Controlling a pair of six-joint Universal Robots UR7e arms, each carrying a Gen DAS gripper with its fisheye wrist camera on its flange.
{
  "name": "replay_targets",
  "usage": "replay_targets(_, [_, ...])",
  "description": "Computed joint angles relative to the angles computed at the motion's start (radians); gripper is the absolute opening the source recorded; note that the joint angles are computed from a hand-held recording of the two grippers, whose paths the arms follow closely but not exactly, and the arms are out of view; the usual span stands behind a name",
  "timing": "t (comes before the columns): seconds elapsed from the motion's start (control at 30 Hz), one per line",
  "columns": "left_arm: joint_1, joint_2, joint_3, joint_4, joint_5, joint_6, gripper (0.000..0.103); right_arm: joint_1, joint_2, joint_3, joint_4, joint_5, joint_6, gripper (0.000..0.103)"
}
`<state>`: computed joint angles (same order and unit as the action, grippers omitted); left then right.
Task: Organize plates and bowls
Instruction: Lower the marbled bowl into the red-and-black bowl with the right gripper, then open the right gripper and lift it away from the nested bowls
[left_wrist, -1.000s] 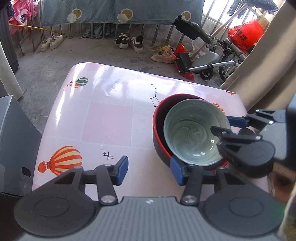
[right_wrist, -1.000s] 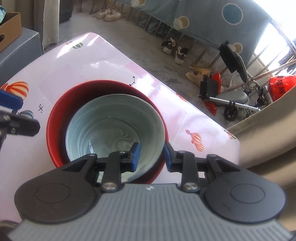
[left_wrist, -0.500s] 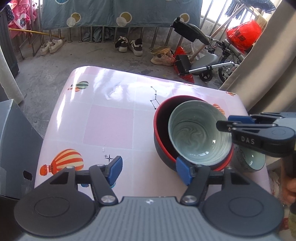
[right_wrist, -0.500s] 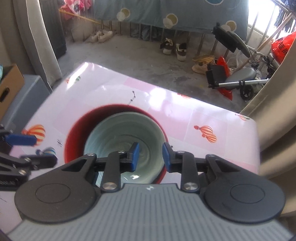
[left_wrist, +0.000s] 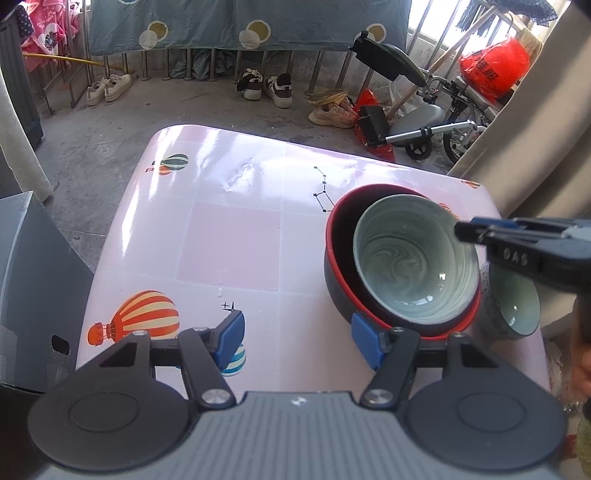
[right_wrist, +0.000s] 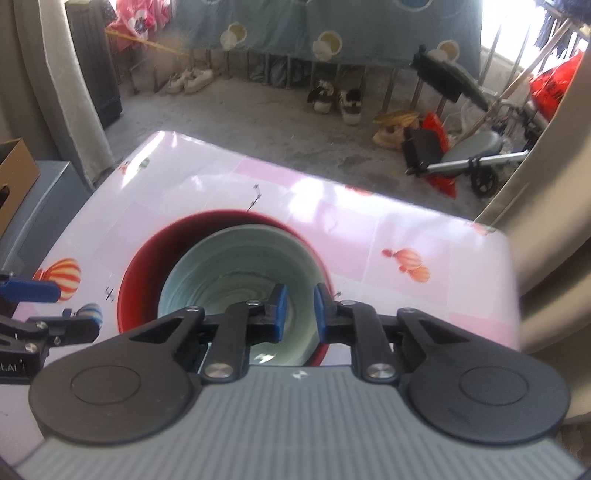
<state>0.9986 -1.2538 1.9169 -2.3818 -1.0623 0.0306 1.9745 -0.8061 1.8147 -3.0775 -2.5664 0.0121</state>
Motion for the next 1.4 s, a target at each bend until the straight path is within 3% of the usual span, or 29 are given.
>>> replay_targets(0.07, [0.002,0.001,-0.002,0.003,-0.003,-0.004,0.065,0.002,0.005,-0.005,-0.018,-0.023,-0.01,0.016])
replay_targets(0.17, [0.004,0.004,-0.004,0.003,-0.006,-0.007,0.065,-0.009,-0.011,0.005,0.02,0.003,0.029,0.016])
replay_targets(0.4, [0.01,0.014,-0.009,0.01,-0.01,-0.015,0.065,0.002,0.019,-0.004,-0.001,-0.037,-0.03,0.017])
replay_targets(0.6, [0.015,0.033,-0.014,0.016,-0.024,-0.031,0.065,0.036,0.113,-0.048,-0.056,-0.168,-0.229,0.018])
replay_targets(0.7, [0.012,0.04,-0.008,0.013,-0.017,-0.021,0.064,0.044,0.137,-0.052,-0.093,-0.198,-0.302,0.018])
replay_targets(0.73, [0.015,0.041,-0.009,0.017,-0.024,-0.02,0.064,0.044,0.124,-0.046,-0.075,-0.178,-0.29,0.013])
replay_targets(0.8, [0.021,0.04,-0.012,0.025,-0.04,-0.03,0.064,0.029,0.059,-0.013,0.051,-0.045,-0.148,0.008])
replay_targets(0.87, [0.023,0.039,-0.011,0.024,-0.044,-0.031,0.064,0.021,0.062,-0.019,0.102,-0.028,-0.096,0.008])
replay_targets(0.93, [0.024,0.034,-0.009,0.018,-0.041,-0.021,0.064,0.025,0.097,-0.031,0.057,-0.065,-0.146,0.008])
replay_targets(1.1, [0.03,0.026,-0.012,-0.008,-0.027,-0.015,0.064,0.005,0.049,-0.029,0.024,0.088,-0.049,0.01])
replay_targets(1.23, [0.044,0.02,-0.017,-0.009,-0.032,-0.02,0.064,-0.027,0.0,-0.019,0.007,0.256,0.085,0.025])
replay_targets(1.3, [0.047,0.015,-0.014,-0.008,-0.03,-0.014,0.064,-0.031,0.006,-0.04,0.046,0.276,0.115,0.028])
replay_targets(1.4, [0.053,0.008,-0.011,-0.004,-0.03,-0.01,0.064,-0.019,0.047,-0.095,0.123,0.245,0.106,0.03])
